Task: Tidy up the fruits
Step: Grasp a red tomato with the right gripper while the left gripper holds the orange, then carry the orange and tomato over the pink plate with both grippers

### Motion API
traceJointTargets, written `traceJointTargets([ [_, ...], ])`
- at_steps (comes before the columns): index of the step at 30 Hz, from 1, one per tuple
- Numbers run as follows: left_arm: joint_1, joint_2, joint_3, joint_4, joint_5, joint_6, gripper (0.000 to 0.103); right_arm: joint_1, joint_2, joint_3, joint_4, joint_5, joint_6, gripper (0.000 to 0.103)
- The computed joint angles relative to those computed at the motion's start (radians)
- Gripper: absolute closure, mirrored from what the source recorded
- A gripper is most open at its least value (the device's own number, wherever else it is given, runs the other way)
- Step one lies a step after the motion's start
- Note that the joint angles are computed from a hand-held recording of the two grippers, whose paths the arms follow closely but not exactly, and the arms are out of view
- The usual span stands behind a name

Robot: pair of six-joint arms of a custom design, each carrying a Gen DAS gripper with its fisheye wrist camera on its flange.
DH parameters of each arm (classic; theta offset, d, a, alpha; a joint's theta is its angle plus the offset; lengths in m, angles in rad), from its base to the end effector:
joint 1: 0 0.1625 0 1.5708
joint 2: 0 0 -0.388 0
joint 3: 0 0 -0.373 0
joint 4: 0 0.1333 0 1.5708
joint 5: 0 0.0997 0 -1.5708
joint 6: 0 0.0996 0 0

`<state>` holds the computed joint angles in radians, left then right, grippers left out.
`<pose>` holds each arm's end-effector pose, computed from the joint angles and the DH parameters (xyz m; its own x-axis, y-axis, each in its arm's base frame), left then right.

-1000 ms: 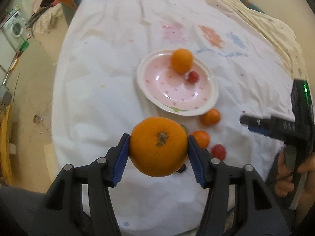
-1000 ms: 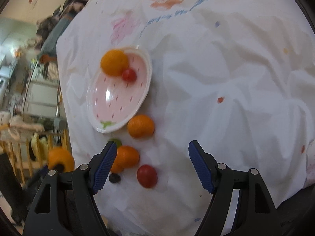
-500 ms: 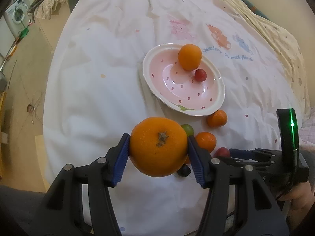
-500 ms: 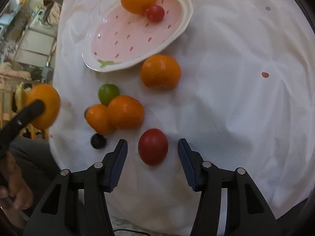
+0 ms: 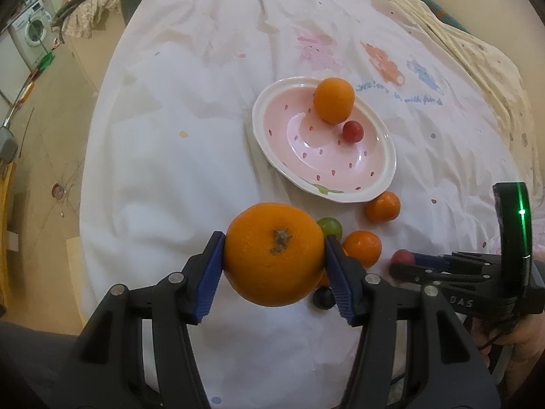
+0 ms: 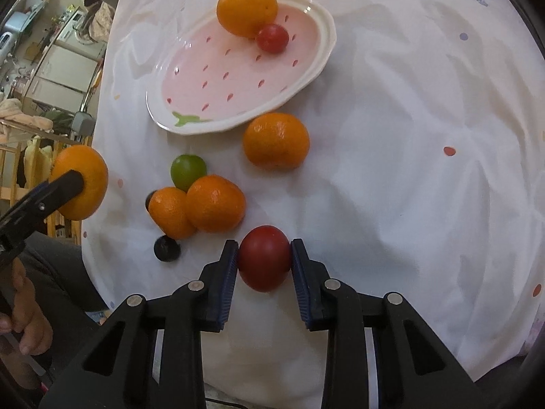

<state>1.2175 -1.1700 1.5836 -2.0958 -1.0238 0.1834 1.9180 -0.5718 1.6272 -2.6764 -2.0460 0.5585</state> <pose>-0.0344 -0.6284 0.2964 -0.7449 0.4073 -0.5285 0.4879 0.8728 -0.0150 0.2915 -0.5476 -0.0355 -0.8958 0.2594 0.3609 0.1590 0.9453 -0.2847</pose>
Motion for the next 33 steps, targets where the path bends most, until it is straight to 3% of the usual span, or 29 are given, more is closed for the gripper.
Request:
traceJointTargets([
  [7,-0.001,-0.008,0.016,-0.066,0.010,0.011,0.050,0.014,-0.050,0.078,-0.179,-0.050,-0.001,0.070],
  [18,-0.011,-0.009,0.044,-0.108,0.024,0.046,0.050,0.057,-0.045,0.093,-0.428,-0.116,-0.107,0.070],
  [23,-0.019,-0.012,0.059,-0.090,0.022,0.112,0.050,0.056,-0.042,0.105,-0.453,-0.135,-0.121,0.070],
  [29,-0.029,0.005,0.041,-0.096,0.031,0.066,0.050,0.038,-0.062,0.132,-0.464,-0.110,-0.087,0.070],
  [33,-0.041,0.028,-0.005,-0.101,0.028,0.068,0.050,0.039,-0.063,0.114,-0.504,-0.090,-0.121,0.070],
])
